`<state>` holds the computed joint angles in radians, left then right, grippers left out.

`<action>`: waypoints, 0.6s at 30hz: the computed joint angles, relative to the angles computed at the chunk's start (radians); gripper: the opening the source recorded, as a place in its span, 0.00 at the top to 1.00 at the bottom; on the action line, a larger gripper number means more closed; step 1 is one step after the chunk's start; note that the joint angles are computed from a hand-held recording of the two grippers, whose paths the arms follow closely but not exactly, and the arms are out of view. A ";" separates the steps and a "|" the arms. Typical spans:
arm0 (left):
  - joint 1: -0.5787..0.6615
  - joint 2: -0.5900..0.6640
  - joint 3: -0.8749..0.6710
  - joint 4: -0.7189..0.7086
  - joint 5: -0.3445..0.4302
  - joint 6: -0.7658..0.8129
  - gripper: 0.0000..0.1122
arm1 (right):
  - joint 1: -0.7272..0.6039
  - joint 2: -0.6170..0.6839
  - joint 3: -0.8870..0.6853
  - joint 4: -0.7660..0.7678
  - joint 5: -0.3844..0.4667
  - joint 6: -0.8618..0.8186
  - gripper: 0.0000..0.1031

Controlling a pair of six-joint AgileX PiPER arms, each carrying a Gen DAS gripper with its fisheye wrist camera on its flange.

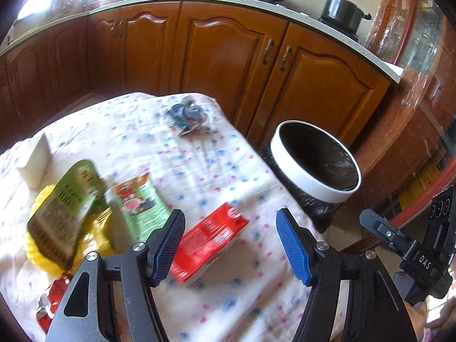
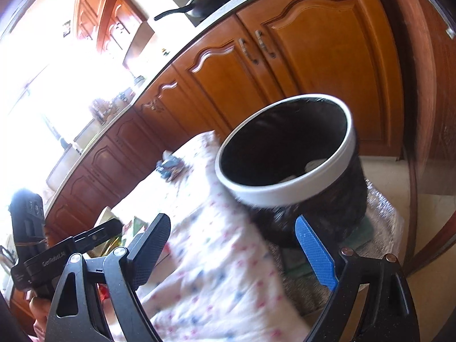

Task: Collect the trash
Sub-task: 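Move both tools back over the milk cartons on the table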

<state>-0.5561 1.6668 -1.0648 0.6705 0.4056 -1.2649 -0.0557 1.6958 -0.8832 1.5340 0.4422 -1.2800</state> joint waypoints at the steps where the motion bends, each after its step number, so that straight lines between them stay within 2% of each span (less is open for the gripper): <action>1: 0.003 -0.020 0.026 0.010 -0.003 -0.021 0.41 | 0.012 -0.008 0.013 0.013 -0.003 -0.009 0.12; 11: 0.032 -0.256 0.237 0.047 0.039 -0.098 0.41 | 0.133 -0.058 0.093 0.090 -0.022 -0.046 0.12; 18: 0.054 -0.338 0.302 0.033 0.061 -0.090 0.41 | 0.228 -0.051 0.073 0.090 -0.028 -0.046 0.12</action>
<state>-0.5024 1.3290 -0.7633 0.7036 0.4665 -1.3545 0.1727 1.6444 -0.8097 1.6236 0.4137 -1.3257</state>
